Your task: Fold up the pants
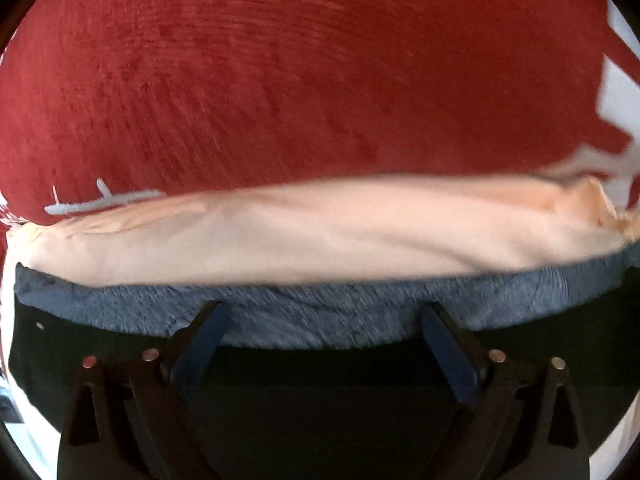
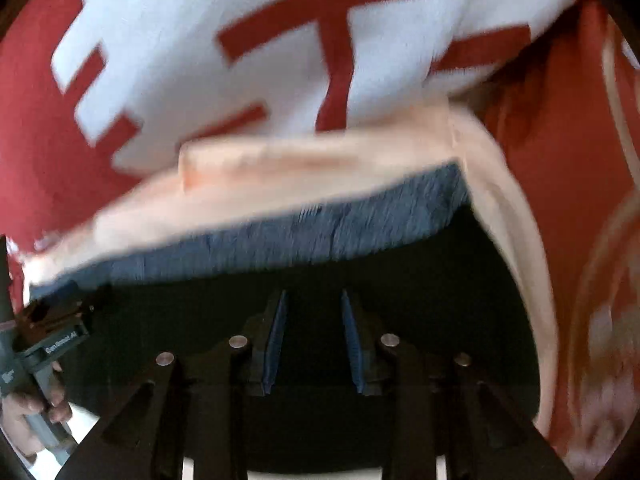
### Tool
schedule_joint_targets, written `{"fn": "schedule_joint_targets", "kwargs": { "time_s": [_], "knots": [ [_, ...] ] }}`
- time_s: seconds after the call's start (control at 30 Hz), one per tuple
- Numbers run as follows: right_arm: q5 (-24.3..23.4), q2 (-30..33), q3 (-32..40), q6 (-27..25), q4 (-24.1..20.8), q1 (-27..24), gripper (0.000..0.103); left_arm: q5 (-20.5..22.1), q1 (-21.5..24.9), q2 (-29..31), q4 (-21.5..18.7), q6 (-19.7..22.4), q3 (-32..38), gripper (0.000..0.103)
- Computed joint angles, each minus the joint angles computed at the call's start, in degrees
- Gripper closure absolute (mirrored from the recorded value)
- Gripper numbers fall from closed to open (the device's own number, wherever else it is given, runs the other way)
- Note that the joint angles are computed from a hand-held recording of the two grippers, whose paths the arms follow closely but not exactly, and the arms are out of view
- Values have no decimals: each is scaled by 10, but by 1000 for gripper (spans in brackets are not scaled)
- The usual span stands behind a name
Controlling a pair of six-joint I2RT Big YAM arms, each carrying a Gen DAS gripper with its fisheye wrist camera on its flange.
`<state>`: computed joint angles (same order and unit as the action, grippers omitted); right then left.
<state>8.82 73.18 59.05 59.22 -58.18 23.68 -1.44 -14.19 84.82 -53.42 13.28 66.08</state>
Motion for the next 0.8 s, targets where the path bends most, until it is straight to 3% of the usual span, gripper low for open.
{"fn": "schedule_joint_targets", "kwargs": {
  "time_s": [0.07,0.13,0.23,0.4,0.5,0.57,0.63,0.8],
  "knots": [
    [22,12,6,-9,-19,-21,74,-30,3,19,-5,-7,22,4],
    [9,-1,-8,-5,-4,-39,74,-31,11,32,-32,-16,59,4],
    [4,-5,9,19,-40,-41,70,-25,32,6,-39,21,58,4],
    [1,-62,-1,76,-74,23,70,-54,90,-59,-43,100,1,4],
    [-6,-71,-20,89,-102,61,70,-108,142,-71,-40,136,-41,3],
    [17,-108,-57,122,-95,90,70,-90,185,-84,-36,142,-52,2],
    [29,-121,-58,172,-122,103,71,-102,208,-76,-74,139,-33,2],
    [22,-147,-40,284,-156,155,64,-76,295,-121,-99,205,-48,3]
  ]
}}
